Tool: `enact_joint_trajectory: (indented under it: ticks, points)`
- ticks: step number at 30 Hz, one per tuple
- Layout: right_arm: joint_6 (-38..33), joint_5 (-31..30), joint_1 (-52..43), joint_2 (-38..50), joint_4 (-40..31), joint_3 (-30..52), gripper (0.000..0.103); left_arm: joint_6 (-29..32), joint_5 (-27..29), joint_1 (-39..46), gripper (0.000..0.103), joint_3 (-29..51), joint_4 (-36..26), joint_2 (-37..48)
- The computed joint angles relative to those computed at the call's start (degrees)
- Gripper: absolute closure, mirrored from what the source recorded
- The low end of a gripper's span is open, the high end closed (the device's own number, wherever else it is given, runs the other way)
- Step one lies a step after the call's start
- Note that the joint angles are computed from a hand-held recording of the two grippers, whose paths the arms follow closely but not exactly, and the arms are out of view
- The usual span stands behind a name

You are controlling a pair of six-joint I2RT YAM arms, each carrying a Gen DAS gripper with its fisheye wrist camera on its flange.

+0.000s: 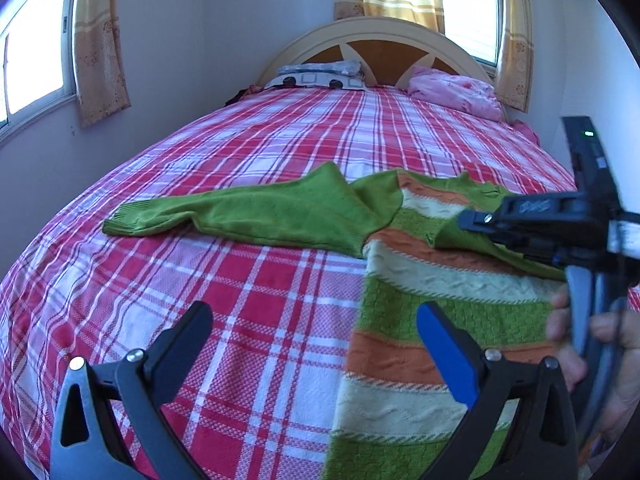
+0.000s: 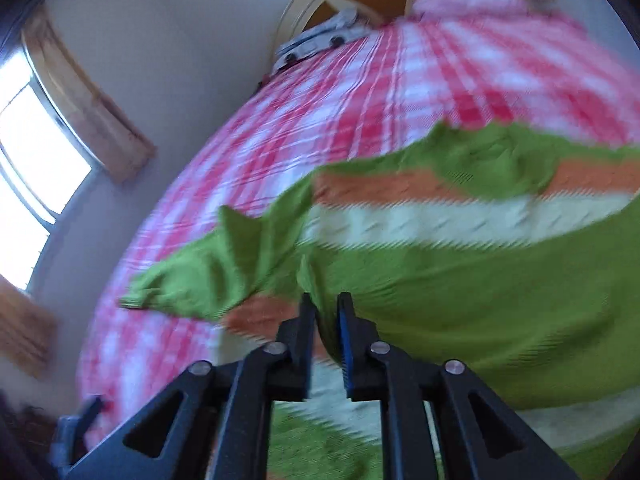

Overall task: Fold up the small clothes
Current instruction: 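Lift the sleeve with the right gripper, lay it across the sweater body, release, then grasp the other green sleeve cuff with the left gripper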

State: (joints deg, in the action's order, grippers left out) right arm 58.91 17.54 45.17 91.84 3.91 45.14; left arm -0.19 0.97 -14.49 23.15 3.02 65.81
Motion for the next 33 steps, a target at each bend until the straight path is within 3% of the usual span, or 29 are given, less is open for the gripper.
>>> enact_joint_trajectory:
  ticks: [4, 6, 9, 13, 17, 22, 23, 26, 29, 31, 33]
  points:
    - [2.71, -5.11, -0.79, -5.24, 13.96, -8.69, 0.073, 0.75, 0.12, 1.69, 0.000, -0.27, 0.21, 0.02]
    - [4.74, -2.07, -0.16, -7.98, 15.62, -11.38, 0.073, 1.03, 0.47, 2.90, 0.000, -0.15, 0.22, 0.22]
    - [5.77, 1.16, 0.69, -6.58, 3.91, -6.31, 0.073, 1.34, 1.28, 5.67, 0.000, 0.10, 0.45, 0.91]
    - [2.48, -0.41, 3.21, 5.89, -5.79, 5.03, 0.073, 1.80, 3.17, 11.75, 0.000, 2.02, 0.49, 4.73]
    - [1.87, 3.83, 4.99, 10.04, -6.64, 7.59, 0.072, 1.81, 9.48, 22.26, 0.000, 7.15, -0.63, 10.70]
    - [1.26, 12.28, 10.33, 2.46, -6.46, 5.30, 0.072, -3.62, 14.04, 30.51, 0.000, 19.03, 0.12, 22.51]
    - [0.88, 13.97, 11.71, 0.91, -5.30, 4.53, 0.069, -5.01, 14.14, 30.96, 0.000, 21.81, 0.17, 25.22]
    - [3.08, 20.67, 17.52, -3.02, -3.96, 2.80, 0.029, -9.87, 11.90, 30.55, 0.000, 32.46, -2.93, 35.16]
    - [6.26, 23.38, 21.41, -3.37, -3.82, 2.34, 0.028, -14.26, 13.98, 31.07, 0.010, 41.23, -6.63, 43.54]
    - [8.77, 24.14, 23.39, -2.97, -5.32, 2.86, 0.028, -17.17, 15.61, 31.00, 0.024, 47.10, -10.87, 48.88]
    - [10.93, 24.24, 25.04, -3.01, -6.89, 2.77, 0.028, -20.49, 16.85, 30.94, 0.026, 50.27, -12.07, 52.57]
